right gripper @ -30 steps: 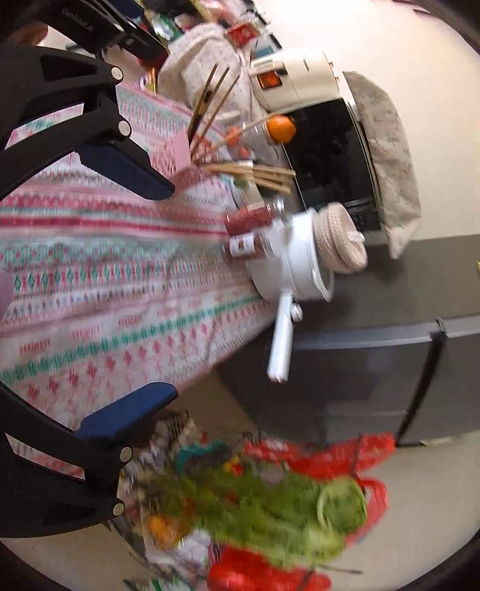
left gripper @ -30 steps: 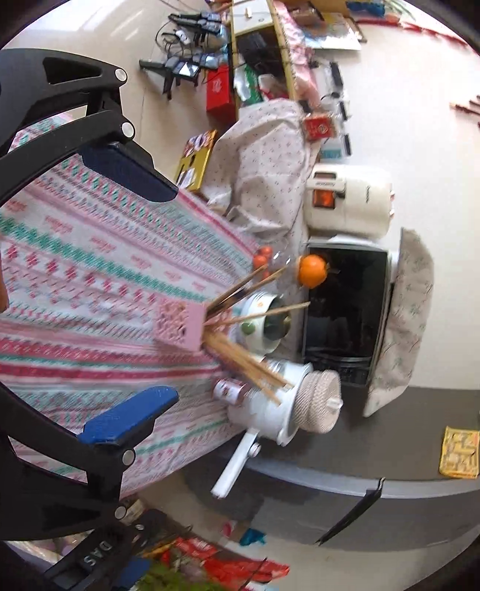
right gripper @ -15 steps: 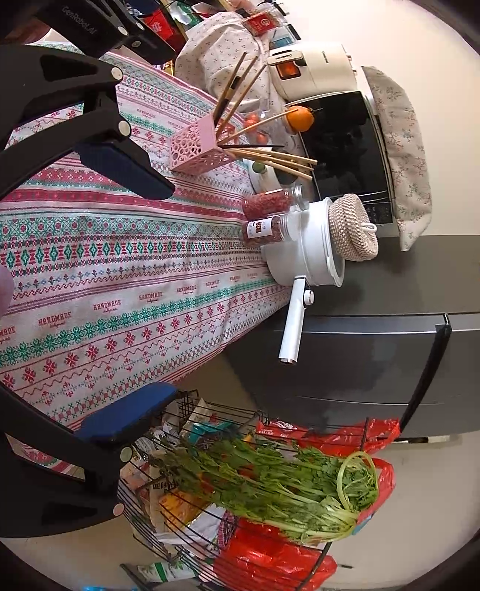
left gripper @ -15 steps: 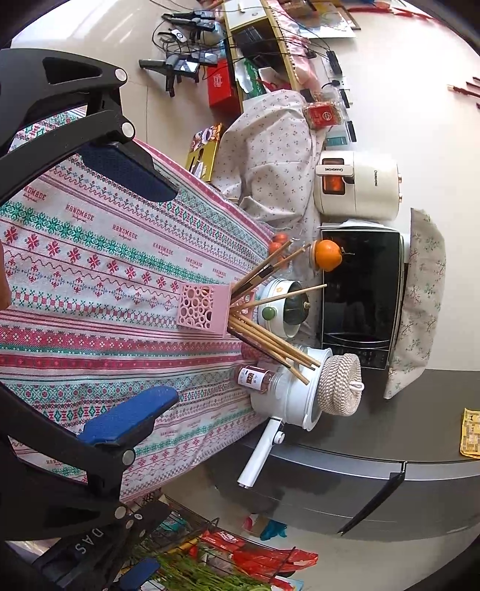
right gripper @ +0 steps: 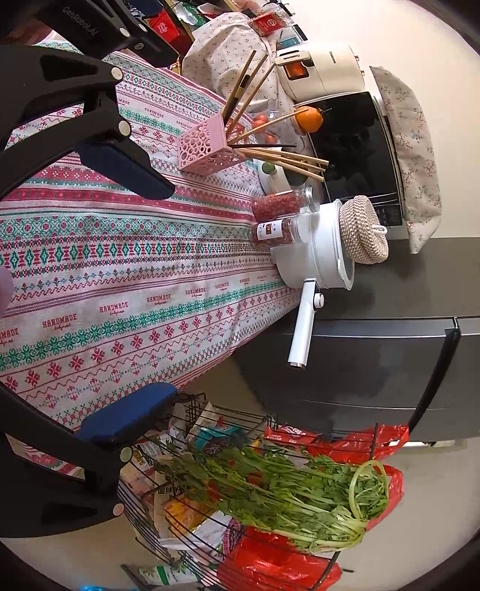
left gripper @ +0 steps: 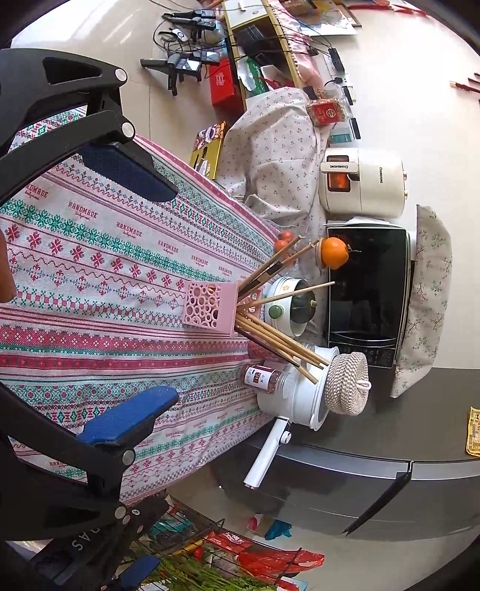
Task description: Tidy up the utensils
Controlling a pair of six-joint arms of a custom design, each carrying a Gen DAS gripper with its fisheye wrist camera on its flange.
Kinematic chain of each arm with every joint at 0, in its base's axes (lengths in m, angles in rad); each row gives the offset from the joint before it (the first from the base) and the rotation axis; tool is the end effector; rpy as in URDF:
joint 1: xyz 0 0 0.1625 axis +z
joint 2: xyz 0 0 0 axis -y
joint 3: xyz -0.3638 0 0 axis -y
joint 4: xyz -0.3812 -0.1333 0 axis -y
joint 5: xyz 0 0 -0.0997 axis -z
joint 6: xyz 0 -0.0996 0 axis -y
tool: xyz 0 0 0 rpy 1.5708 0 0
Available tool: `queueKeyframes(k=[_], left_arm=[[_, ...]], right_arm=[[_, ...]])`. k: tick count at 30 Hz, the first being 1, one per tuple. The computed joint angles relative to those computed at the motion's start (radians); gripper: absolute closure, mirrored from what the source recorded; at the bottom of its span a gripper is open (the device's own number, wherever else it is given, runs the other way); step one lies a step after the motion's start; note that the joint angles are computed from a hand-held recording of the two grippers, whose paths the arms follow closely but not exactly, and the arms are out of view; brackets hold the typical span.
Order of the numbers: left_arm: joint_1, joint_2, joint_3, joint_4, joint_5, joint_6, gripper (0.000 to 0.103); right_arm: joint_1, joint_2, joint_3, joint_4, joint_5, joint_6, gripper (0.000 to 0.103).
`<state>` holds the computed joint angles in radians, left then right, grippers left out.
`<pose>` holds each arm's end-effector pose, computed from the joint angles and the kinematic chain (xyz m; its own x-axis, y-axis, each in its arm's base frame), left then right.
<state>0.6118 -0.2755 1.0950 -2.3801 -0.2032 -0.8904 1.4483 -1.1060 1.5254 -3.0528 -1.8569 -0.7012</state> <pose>-0.4484 -0.5966 -0.0382 -0.7041 -0.3389 -0.6241 0.4312 0.4942 -0.7549 0.0258 -0.6513 0.3731 -0.7429 -0.0350 0.6685 -0.5494 0.6025 -0.5789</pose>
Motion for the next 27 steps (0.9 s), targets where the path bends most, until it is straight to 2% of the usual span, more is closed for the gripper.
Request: queueKeyframes(k=[13, 27], left_arm=[[0.003, -0.001, -0.004, 0.032, 0.001, -0.025, 0.007], [0.009, -0.015, -0.003, 0.138, 0.005, -0.131, 0.007]], right_arm=[[-0.002, 0.006, -0.01, 0.028, -0.011, 0.014, 0.007], [-0.003, 0.007, -0.014, 0.037, -0.013, 0.018, 0.007]])
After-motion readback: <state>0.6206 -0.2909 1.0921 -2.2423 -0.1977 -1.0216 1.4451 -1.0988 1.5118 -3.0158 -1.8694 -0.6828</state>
